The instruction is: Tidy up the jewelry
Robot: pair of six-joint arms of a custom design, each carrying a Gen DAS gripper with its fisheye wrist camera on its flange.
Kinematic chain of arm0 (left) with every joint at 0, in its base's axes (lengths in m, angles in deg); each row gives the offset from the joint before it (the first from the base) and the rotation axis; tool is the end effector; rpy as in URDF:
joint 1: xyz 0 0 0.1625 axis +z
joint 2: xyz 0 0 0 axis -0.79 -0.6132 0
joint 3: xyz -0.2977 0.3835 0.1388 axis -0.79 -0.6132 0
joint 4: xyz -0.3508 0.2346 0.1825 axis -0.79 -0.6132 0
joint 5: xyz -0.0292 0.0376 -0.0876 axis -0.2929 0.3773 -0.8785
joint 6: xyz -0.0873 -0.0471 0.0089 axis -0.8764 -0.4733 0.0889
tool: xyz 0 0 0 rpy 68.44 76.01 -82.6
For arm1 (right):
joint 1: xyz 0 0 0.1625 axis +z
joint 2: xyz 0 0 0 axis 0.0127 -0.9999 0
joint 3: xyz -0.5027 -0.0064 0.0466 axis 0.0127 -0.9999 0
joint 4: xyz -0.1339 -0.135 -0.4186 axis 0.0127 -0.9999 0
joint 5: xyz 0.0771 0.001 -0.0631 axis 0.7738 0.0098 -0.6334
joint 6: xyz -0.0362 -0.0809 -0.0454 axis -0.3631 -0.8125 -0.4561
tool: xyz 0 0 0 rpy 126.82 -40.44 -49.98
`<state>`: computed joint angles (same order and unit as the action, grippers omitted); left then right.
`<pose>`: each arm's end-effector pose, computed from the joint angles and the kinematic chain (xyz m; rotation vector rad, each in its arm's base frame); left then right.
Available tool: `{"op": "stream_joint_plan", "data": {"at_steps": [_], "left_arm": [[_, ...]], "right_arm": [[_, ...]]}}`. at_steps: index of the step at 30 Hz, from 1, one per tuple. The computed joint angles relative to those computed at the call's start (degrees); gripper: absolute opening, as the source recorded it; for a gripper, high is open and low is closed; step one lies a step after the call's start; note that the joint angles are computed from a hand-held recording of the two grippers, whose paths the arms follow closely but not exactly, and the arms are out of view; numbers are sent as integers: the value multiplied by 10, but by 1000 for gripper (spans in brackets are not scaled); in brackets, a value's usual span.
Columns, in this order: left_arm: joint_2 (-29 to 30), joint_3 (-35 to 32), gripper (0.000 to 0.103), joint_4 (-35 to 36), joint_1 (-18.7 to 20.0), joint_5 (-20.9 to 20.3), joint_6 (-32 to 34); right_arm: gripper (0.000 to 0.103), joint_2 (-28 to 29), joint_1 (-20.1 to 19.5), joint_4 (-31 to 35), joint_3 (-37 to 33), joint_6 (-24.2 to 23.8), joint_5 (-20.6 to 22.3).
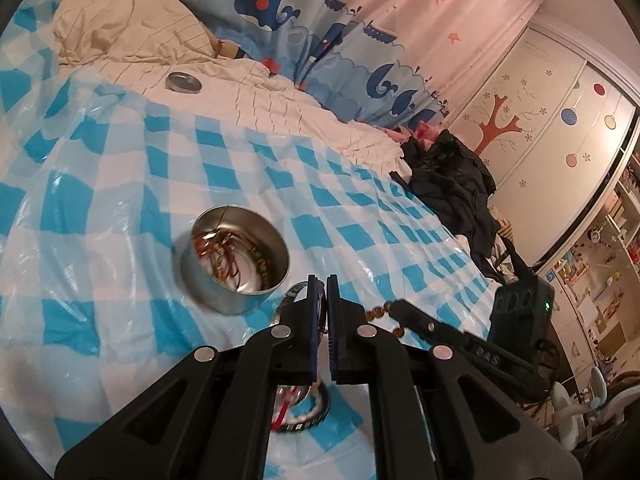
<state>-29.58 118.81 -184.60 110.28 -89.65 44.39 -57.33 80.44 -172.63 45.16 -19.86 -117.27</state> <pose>-0.2293 -0.6569 0.0994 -0.6226 -2.9214 0.9548 0.0558 -0.6087 0.2289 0.3117 -2.8579 1.1838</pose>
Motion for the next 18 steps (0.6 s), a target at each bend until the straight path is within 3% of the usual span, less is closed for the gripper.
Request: {"op": "stream_joint_plan", "data": {"at_steps": [10, 18], "left_arm": [[47, -69, 3, 5, 0, 2, -4], [28, -59, 4, 150, -11, 99, 19]], "right_arm": [[12, -8, -7, 26, -6, 8, 18], [12, -11, -10, 40, -9, 10, 23]]}}
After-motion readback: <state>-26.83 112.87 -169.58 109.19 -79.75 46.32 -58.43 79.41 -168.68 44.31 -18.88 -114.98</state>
